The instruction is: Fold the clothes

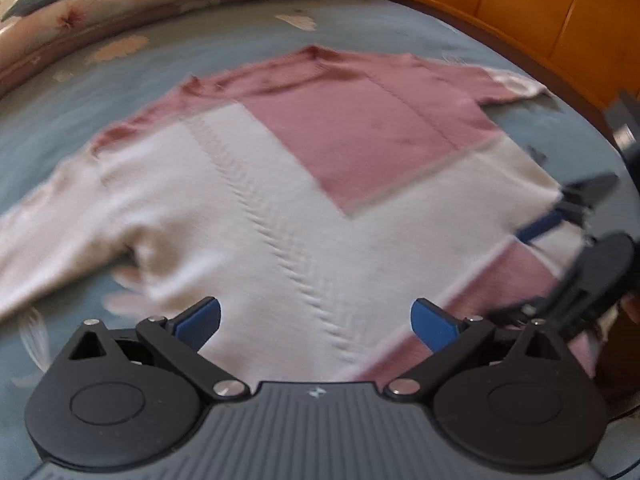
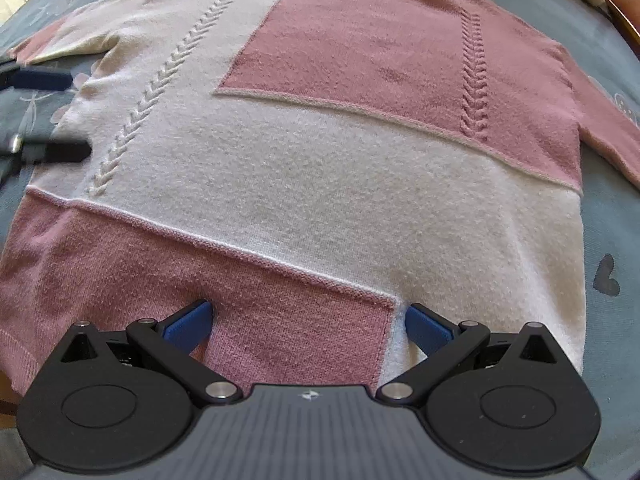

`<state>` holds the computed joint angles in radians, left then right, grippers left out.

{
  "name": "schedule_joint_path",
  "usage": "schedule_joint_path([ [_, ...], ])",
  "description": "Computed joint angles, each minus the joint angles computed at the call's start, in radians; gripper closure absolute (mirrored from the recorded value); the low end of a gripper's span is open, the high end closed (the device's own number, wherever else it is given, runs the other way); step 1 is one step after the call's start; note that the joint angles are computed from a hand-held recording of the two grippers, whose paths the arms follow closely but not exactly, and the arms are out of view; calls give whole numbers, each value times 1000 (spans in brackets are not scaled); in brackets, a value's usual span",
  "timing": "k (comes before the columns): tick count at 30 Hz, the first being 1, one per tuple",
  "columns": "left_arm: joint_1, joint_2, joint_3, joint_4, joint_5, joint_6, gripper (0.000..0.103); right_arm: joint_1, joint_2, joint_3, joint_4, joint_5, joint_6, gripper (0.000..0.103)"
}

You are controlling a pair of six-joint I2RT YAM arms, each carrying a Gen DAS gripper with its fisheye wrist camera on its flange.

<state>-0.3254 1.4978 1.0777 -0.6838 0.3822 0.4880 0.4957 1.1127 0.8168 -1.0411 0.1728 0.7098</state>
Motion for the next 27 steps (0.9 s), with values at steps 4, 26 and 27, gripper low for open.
schedule_joint_path([
  [4,-61,-54,-135,62,-107,-118,2,19,-13,-17,14,3,-13,0],
  [26,4,-147,-132,-214,-67,-161,2,-46,-14,-14,75,-29,-178,0],
  [27,7,-143,-115,-224,-72,-155,2,-46,-16,-15,75,-28,-179,0],
])
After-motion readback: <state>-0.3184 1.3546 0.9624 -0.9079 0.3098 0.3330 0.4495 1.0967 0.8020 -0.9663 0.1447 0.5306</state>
